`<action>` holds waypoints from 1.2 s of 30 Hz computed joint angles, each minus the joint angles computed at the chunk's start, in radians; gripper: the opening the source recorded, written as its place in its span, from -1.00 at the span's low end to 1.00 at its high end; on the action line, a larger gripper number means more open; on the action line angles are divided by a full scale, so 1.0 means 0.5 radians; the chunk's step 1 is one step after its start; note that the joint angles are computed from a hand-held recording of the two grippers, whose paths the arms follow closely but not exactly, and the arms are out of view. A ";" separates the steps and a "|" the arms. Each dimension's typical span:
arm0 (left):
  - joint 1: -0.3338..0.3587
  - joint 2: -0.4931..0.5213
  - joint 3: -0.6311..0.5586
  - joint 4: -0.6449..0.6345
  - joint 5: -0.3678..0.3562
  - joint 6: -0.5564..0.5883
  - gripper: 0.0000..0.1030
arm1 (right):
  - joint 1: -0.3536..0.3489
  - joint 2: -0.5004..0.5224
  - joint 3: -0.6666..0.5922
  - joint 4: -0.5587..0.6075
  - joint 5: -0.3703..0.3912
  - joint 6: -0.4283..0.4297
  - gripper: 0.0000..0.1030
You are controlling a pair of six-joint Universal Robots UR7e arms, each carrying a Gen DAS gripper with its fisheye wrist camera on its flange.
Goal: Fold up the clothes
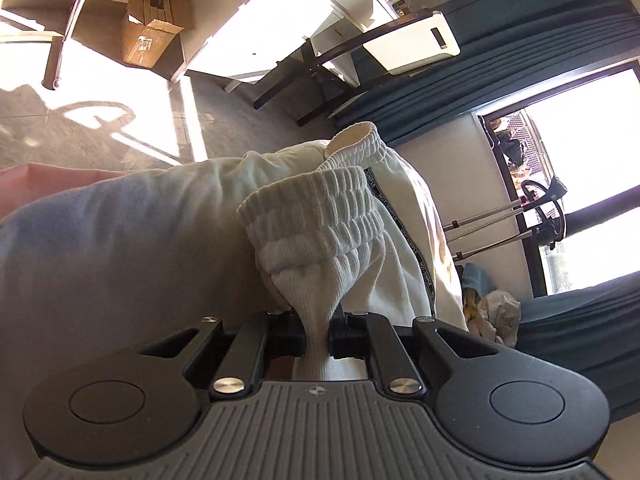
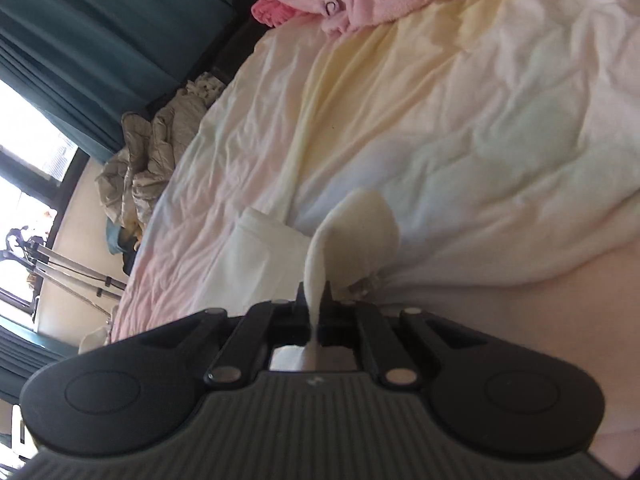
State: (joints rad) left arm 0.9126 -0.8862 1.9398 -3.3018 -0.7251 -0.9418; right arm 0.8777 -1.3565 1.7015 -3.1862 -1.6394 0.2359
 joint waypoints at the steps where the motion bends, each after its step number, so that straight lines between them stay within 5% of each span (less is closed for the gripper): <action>1: 0.000 -0.007 0.004 0.065 0.020 -0.003 -0.77 | 0.001 0.008 -0.012 0.056 -0.054 -0.091 -0.92; 7: -0.086 -0.066 -0.032 0.451 0.174 0.045 -0.46 | 0.090 0.054 0.015 -0.075 -0.266 -0.386 -0.81; 12: -0.225 -0.041 -0.026 0.544 0.393 0.374 0.22 | 0.192 0.115 0.039 -0.391 -0.547 -0.689 -0.03; 16: -0.338 0.053 -0.036 0.472 0.560 0.666 0.30 | 0.262 0.171 0.063 -0.757 -0.700 -1.001 0.05; 22: -0.438 0.250 -0.158 0.219 0.549 1.019 0.38 | 0.336 0.090 0.223 -1.000 -0.491 -1.237 0.08; 27: -0.493 0.463 -0.329 0.054 0.502 1.339 0.45 | 0.404 -0.007 0.382 -0.954 -0.227 -1.292 0.09; 36: -0.553 0.782 -0.610 -0.092 0.399 1.764 0.56 | 0.568 0.012 0.601 -0.991 -0.018 -1.560 0.09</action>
State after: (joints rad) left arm 0.6360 -0.4950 1.6346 -3.3477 -0.5257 -0.0600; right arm 1.1616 -1.3503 2.0022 -3.6819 -1.6482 -0.5444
